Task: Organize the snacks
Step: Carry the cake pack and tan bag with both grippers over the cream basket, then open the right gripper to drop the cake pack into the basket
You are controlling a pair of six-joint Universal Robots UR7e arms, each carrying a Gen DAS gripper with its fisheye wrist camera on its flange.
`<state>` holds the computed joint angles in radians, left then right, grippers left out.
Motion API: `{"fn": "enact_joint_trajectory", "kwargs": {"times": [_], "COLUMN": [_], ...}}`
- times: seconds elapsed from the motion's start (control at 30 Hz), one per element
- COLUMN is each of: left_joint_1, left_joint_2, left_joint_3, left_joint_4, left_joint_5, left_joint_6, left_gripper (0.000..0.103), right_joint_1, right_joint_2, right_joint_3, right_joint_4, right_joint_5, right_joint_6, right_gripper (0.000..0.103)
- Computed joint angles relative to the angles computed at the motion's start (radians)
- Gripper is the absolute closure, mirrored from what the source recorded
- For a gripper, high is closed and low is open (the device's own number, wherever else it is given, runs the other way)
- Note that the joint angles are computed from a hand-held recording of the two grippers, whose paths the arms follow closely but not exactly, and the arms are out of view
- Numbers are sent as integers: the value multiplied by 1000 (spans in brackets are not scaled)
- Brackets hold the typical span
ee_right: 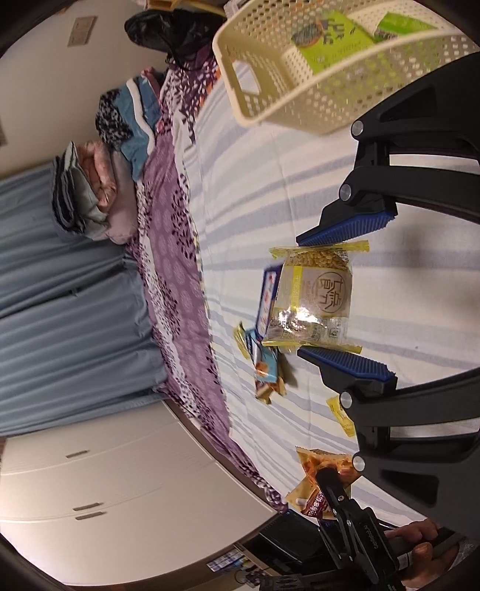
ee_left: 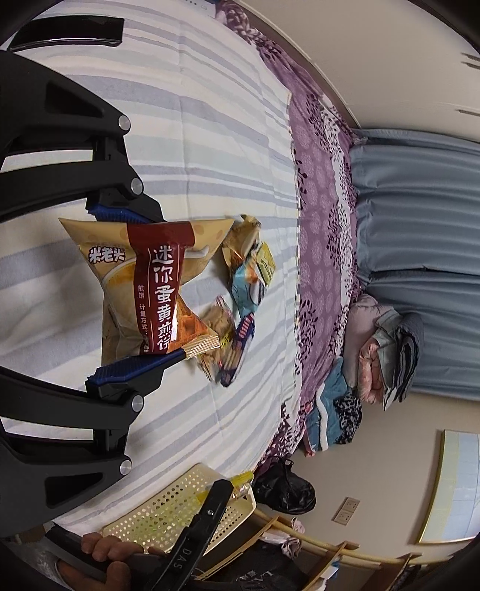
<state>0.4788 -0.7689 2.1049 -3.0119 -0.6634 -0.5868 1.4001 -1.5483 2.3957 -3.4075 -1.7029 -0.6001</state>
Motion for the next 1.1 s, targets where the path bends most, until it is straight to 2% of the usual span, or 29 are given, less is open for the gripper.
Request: {"fn": "enact_joint_trajectory", "kwargs": {"times": [0.27, 0.43, 0.73, 0.77, 0.8, 0.83, 0.87, 1.1], "left_joint_1": [-13, -20, -34, -37, -38, -40, -41, -55], "left_joint_2": [63, 105, 171, 178, 183, 190, 195, 246], "left_joint_3": [-83, -142, -240, -250, -258, -269, -277, -355], "left_joint_4": [-19, -32, -25, -23, -23, -20, -16, 4], "left_joint_5": [-44, -79, -135, -139, -143, -150, -158, -199], "left_joint_6": [84, 143, 219, 224, 230, 235, 236, 279], "left_gripper": [44, 44, 44, 44, 44, 44, 44, 44], "right_joint_1": [-107, -207, -389, -405, -422, -443, -465, -533], "right_joint_2": [-153, -259, -353, -359, -365, -373, -382, -410], "right_joint_3": [31, 54, 60, 58, 59, 62, 66, 74], "right_joint_4": [-14, -17, -1, 7, 7, -5, -12, -25], "right_joint_5": [40, 60, 101, 112, 127, 146, 171, 250], "right_joint_6": [8, 20, 76, 86, 100, 121, 137, 152], "right_gripper": [49, 49, 46, 39, 22, 13, 8, 8]}}
